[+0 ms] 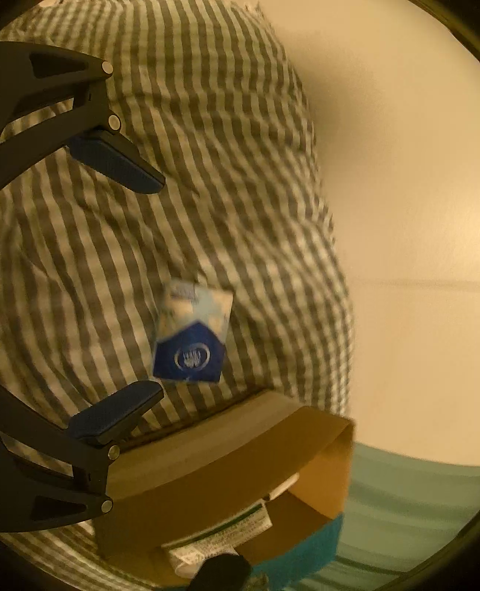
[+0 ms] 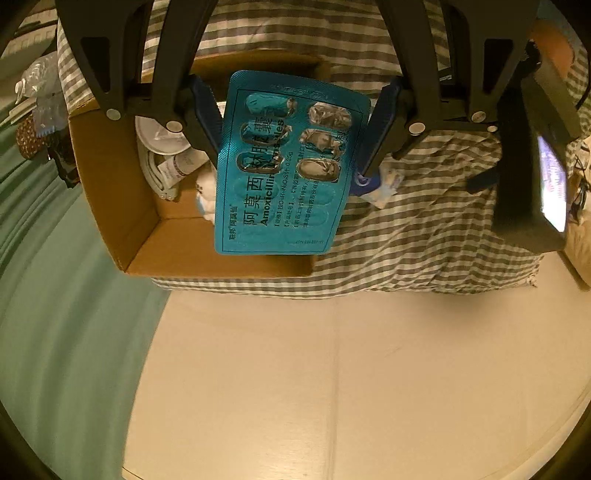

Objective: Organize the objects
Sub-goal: 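Grasp the blue tissue pack with left tool while right tool carries the blister pack over the box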

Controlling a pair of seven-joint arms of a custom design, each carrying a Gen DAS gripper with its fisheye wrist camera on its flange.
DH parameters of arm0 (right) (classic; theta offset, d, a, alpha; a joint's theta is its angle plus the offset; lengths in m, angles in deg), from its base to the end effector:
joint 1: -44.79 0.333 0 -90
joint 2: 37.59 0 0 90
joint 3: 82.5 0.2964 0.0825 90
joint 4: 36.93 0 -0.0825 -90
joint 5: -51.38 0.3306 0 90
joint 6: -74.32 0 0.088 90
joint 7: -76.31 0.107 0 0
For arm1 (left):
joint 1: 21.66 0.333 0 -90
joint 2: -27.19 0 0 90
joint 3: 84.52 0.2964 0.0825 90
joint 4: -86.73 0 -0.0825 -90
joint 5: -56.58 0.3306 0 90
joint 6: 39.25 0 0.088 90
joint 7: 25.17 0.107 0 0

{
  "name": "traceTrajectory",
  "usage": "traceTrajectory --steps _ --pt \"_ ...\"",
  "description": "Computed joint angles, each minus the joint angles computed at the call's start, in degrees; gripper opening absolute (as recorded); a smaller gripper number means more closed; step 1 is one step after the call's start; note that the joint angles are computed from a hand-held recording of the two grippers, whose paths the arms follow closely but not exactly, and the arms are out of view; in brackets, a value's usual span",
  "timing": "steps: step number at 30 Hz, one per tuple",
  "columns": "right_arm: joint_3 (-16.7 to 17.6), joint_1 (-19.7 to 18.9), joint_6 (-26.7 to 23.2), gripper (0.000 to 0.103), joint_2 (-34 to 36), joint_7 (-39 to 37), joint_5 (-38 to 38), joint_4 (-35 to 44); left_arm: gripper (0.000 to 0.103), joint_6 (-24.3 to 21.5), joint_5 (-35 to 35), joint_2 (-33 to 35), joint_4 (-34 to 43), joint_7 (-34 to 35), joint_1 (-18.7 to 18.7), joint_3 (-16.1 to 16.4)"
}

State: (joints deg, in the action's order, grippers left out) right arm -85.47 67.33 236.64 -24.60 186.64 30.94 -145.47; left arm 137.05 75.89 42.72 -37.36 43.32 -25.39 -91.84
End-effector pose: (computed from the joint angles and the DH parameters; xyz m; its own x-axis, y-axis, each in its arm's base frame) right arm 0.5648 0.2224 0.4744 0.2578 -0.9628 0.0815 -0.7024 -0.2446 -0.6684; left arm 0.5520 -0.1313 0.3640 -0.1436 -0.9888 0.0405 -0.7945 0.0907 -0.6005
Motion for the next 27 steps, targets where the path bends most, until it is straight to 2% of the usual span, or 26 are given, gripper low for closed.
traceTrajectory --steps 5,9,15,17,18,19,20,25,27 --pt "-0.78 -0.82 1.31 0.069 1.15 -0.08 0.67 -0.04 0.103 -2.45 -1.58 4.69 4.47 2.45 0.88 -2.14" --pt "-1.06 -1.33 1.51 0.069 2.59 -1.16 2.38 0.70 0.103 -4.34 -4.88 8.00 7.92 6.06 3.05 -5.36" --pt "-1.74 -1.66 1.63 0.069 4.50 -2.01 5.29 1.79 0.103 -7.09 -9.72 12.11 12.82 10.57 5.42 -8.51" --pt "-2.08 -1.50 1.83 0.069 4.71 -2.18 5.80 1.78 0.102 -6.74 -11.51 12.70 13.09 13.21 7.09 -10.45" --pt "-2.28 -1.38 2.07 0.069 4.75 -2.14 5.94 1.73 0.096 -6.77 -12.86 12.94 13.08 15.13 8.61 -12.20" --pt "-2.50 -1.21 2.18 0.069 4.78 -2.03 6.01 1.73 0.085 -6.84 -14.15 13.05 12.97 16.79 9.85 -13.59" --pt "-2.58 -1.21 2.24 0.069 4.76 -2.15 6.20 1.74 0.080 -6.74 -14.94 12.84 12.68 17.41 10.05 -13.74" --pt "-2.86 -1.20 2.51 0.069 4.44 -2.75 6.64 1.37 0.077 -5.98 -21.44 10.69 9.58 23.55 15.67 -19.04" --pt "-3.13 -1.11 2.54 0.069 3.96 -2.71 6.37 0.88 0.076 -5.70 -23.53 8.46 7.53 25.08 16.60 -19.55"
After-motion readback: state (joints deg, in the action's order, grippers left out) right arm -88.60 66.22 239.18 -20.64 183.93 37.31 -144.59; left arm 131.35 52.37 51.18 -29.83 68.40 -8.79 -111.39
